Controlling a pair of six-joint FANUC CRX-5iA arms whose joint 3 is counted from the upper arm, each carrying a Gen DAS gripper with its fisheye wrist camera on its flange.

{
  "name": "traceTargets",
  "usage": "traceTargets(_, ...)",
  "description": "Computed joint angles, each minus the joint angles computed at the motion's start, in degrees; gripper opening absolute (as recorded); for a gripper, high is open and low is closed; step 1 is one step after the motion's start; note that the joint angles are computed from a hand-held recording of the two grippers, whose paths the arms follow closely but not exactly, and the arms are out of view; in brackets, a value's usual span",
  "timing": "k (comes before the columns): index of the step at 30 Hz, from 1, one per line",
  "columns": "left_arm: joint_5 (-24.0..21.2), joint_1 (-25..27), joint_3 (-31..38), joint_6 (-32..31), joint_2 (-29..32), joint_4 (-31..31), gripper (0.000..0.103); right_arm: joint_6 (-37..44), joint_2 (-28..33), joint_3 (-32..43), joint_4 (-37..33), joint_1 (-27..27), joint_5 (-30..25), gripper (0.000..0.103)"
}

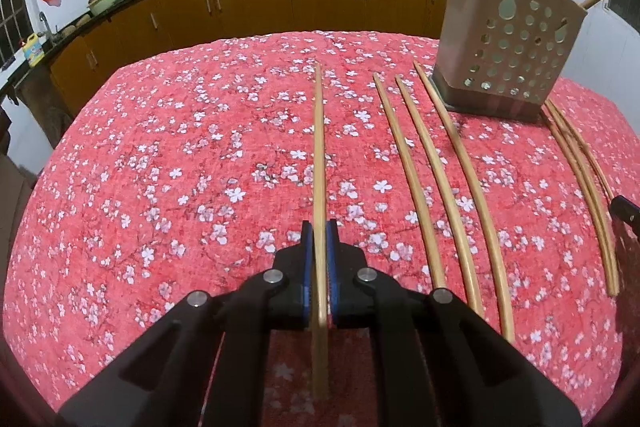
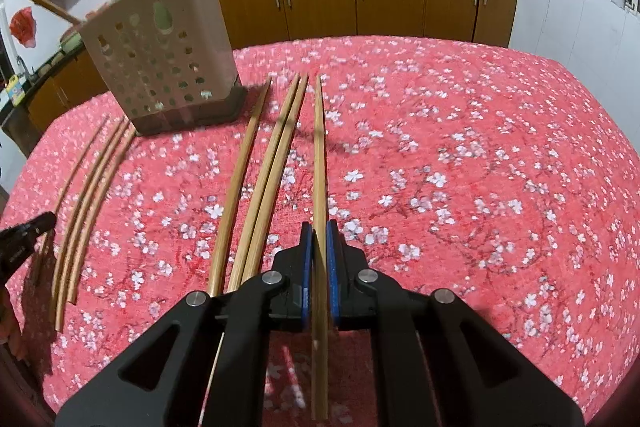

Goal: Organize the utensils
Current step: 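Lift both held chopsticks upright and carry them toward the utensil holder, then lower both chopsticks into the utensil holder and open both grippers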

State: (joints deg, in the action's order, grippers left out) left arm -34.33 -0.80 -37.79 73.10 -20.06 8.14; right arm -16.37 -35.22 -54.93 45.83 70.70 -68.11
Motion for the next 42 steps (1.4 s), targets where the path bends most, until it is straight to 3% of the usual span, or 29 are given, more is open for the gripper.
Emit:
traceTargets(11, -2.49, 5.13, -3.16, -12.17, -8.58, 12.16, 0.008, -3.96, -5.60, -0.11, 4.85, 5.96, -9.50, 0.008)
traceTargets(21, -0.71, 6.30, -2.78, -17.21, -13.05, 19.94, 0.008, -5.35, -7.02, 0.76, 11.23, 8.81, -15.28, 0.008)
traceTargets(27, 1.56, 6.63, -3.15, -21.76, -14.58, 27.02, 0.008, -5.28, -7.10, 1.26, 14.79, 8.89, -16.99, 0.008)
traceTargets(42, 1.54, 6.28, -2.82, -24.74, -14.94, 31.10, 0.008, -2.80, -7.38, 3.16, 18.12, 8.17, -16.39, 0.008)
